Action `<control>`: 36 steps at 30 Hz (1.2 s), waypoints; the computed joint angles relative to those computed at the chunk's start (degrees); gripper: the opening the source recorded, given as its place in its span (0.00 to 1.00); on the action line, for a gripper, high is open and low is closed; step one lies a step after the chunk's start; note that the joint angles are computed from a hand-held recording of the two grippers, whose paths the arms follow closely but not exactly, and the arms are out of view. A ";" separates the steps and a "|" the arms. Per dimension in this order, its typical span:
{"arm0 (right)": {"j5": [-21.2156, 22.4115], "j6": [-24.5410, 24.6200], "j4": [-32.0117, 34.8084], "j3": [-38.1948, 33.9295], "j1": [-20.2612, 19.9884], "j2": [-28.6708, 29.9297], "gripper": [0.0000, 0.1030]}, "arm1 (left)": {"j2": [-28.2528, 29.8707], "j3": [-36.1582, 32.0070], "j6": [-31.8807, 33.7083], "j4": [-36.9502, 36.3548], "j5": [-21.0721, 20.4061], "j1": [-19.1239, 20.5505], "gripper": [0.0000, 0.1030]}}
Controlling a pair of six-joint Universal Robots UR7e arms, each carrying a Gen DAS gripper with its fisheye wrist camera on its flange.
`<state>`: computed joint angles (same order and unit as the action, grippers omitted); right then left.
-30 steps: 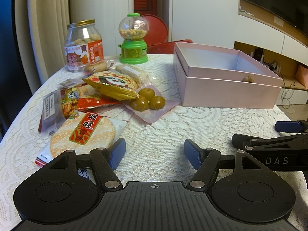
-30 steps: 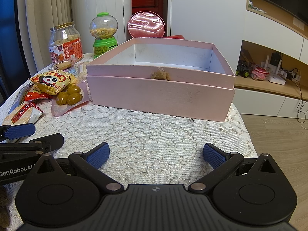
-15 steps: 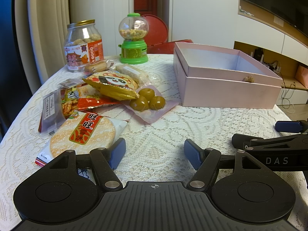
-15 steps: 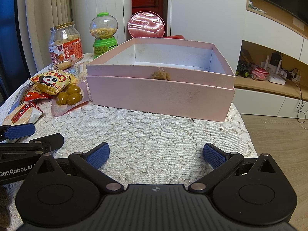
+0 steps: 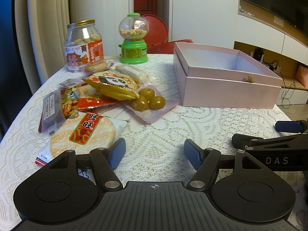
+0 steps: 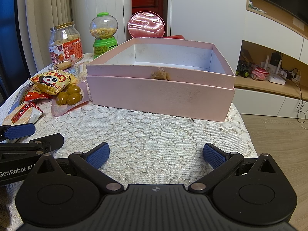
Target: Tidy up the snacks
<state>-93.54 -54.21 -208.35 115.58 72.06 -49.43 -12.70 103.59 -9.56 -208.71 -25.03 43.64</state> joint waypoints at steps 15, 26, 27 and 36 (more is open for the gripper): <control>-16.00 6.62 14.62 -6.60 6.41 0.02 1.00 | -8.46 9.65 10.16 -14.53 -0.41 -0.29 0.64; -5.45 -1.66 29.52 -5.13 9.75 -3.74 0.91 | -19.20 17.97 -6.20 -0.19 -6.70 4.68 0.62; -5.81 -2.13 29.15 -5.32 10.18 -3.39 0.91 | -18.27 16.90 -3.88 0.34 -7.20 4.62 0.62; -7.12 -3.03 26.39 -4.72 9.88 -4.05 0.91 | -14.25 12.50 3.77 -0.63 -10.31 5.79 0.74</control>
